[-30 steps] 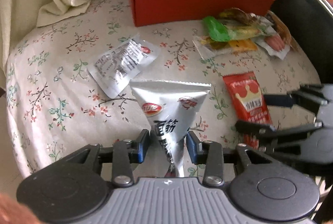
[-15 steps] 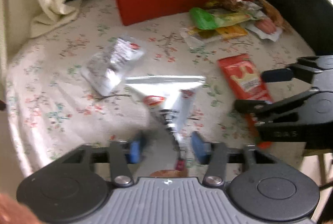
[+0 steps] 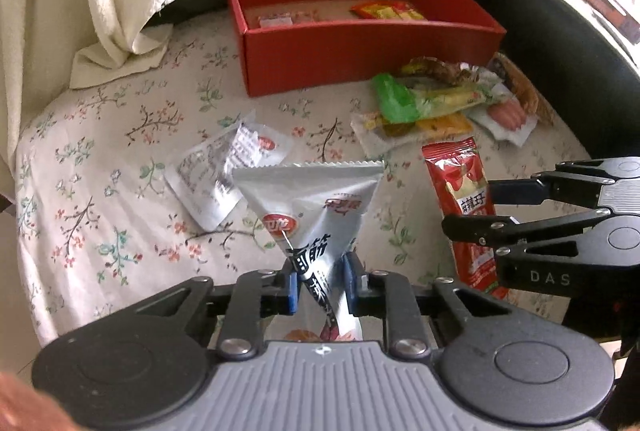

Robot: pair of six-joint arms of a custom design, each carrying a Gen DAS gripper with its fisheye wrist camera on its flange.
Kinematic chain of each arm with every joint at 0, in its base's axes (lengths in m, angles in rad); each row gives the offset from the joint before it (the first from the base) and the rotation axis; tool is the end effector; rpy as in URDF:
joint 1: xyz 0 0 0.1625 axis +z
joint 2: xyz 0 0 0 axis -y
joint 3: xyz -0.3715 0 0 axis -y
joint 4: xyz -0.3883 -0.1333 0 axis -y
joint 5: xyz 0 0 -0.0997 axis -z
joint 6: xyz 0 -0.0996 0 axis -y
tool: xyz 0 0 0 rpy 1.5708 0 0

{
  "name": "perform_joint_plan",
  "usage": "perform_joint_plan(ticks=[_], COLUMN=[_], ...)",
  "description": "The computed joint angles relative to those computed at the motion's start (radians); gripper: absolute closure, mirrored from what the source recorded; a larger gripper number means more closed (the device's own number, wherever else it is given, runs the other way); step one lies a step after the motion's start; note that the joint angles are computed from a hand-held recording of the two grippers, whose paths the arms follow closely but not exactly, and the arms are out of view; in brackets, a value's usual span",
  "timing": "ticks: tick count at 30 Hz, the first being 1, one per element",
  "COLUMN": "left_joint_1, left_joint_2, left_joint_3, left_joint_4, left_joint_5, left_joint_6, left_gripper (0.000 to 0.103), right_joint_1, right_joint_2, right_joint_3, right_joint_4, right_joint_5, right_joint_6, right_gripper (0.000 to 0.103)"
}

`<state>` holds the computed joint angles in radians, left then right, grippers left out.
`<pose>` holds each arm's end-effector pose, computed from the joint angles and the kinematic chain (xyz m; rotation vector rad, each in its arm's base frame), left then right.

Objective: Organize snacks
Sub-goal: 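Carry both packets up and over the red box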

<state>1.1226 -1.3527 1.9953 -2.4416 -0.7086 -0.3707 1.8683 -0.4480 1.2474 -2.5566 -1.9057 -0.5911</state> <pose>-0.0297 -0.5439 0.2519 -0.0327 2.3527 -0.6773 0.3075 -0.6598 -0.0289 1.1544 -2.5270 0.1882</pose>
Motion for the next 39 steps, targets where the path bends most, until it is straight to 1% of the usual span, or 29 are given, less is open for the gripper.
perform_joint_plan(ticks=[5,28,39], left_joint_1=[-0.001,-0.012,-0.016], left_joint_2=[0.007,0.031,0.053], left_joint_3=[-0.006,-0.015,-0.03], left_joint_4=[-0.049,-0.232,-0.287], left_joint_5=[-0.005,-0.013,-0.009], left_joint_6=[0.023,0.096,0.123], left_gripper=[0.089,0.09,0.09], right_joint_1=[-0.005,-0.018,-0.016], right_joint_2=[0.004,0.0,0.01], right_joint_3=[-0.016,-0.038,-0.06], right_joint_4=[-0.007,-0.103,-0.128], right_joint_5=[0.023,0.118,0.145], right_joint_6=[0.02,0.037,0.032], right_gripper=[0.048,0.049,0.049])
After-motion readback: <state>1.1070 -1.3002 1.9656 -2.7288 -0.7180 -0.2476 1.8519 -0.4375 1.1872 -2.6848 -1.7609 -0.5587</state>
